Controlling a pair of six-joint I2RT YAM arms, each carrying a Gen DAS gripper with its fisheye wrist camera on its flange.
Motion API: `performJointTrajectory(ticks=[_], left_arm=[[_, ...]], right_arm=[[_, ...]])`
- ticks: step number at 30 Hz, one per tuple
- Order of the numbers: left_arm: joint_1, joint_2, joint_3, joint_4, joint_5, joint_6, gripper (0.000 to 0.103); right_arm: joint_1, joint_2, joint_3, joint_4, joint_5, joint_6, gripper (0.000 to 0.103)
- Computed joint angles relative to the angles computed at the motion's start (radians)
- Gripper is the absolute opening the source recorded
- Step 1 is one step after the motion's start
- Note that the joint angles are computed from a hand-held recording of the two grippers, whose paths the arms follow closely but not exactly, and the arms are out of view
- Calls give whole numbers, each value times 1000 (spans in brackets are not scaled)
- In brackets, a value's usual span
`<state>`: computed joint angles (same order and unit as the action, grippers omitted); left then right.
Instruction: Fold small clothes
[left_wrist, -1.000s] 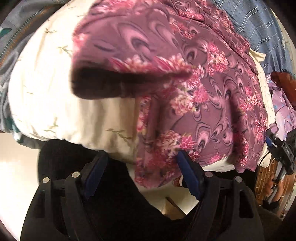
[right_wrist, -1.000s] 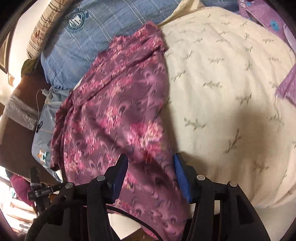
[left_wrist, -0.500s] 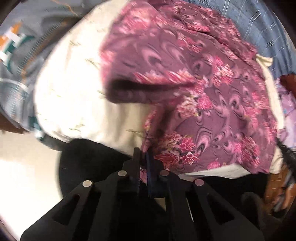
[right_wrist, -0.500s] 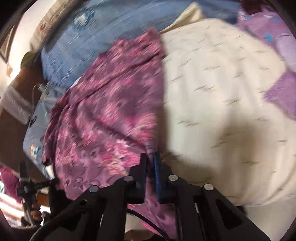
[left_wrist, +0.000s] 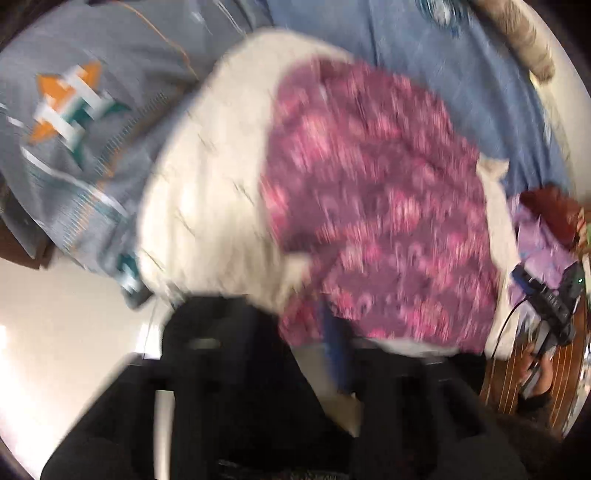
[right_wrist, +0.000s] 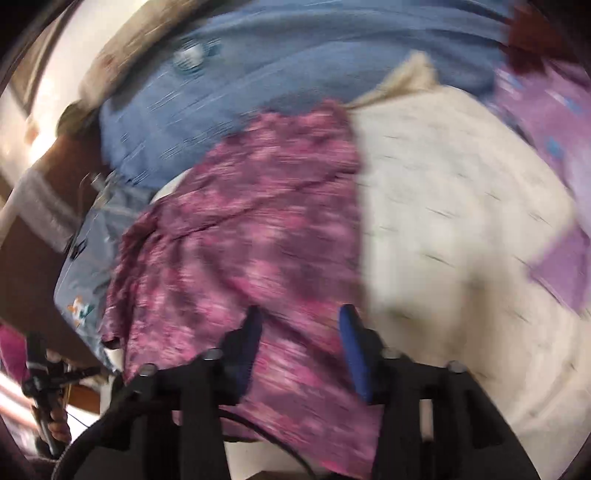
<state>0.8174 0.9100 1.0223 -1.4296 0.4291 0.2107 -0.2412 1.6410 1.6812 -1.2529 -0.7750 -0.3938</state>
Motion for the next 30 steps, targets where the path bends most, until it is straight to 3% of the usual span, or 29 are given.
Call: performJointTrajectory(ticks=[6, 10, 12, 15, 19, 21, 22, 23, 25, 30], left_arm=[[82, 236, 107, 91, 60, -5, 63], [52, 275, 58, 90, 112, 4, 63], [58, 274, 36, 101, 88, 26, 63], [150, 289, 19, 112, 109, 71, 63], [294, 329, 31, 113, 106, 155, 63], [359, 350, 40, 107, 104, 188, 63], [376, 357, 39, 109, 108, 196, 64], [396, 365, 42, 107, 109, 207, 64], [412, 371, 49, 112, 105, 210, 64], [289, 362, 73, 145, 97, 108, 64]], right_arm=[[407, 69, 106, 3, 13, 106, 48], [619, 144, 207, 45, 48, 201, 47], [686, 209, 303, 31, 56, 233, 47], [792, 315, 446, -27, 69, 250, 55], [941, 462, 579, -75, 134, 260, 55], [1006, 499, 596, -56, 199, 285, 48], [1028, 505, 594, -29, 221, 289, 24], [1038, 521, 620, -29, 221, 282, 9], [1046, 500, 617, 6, 196, 274, 9], [912, 417, 620, 101, -3, 331, 8]])
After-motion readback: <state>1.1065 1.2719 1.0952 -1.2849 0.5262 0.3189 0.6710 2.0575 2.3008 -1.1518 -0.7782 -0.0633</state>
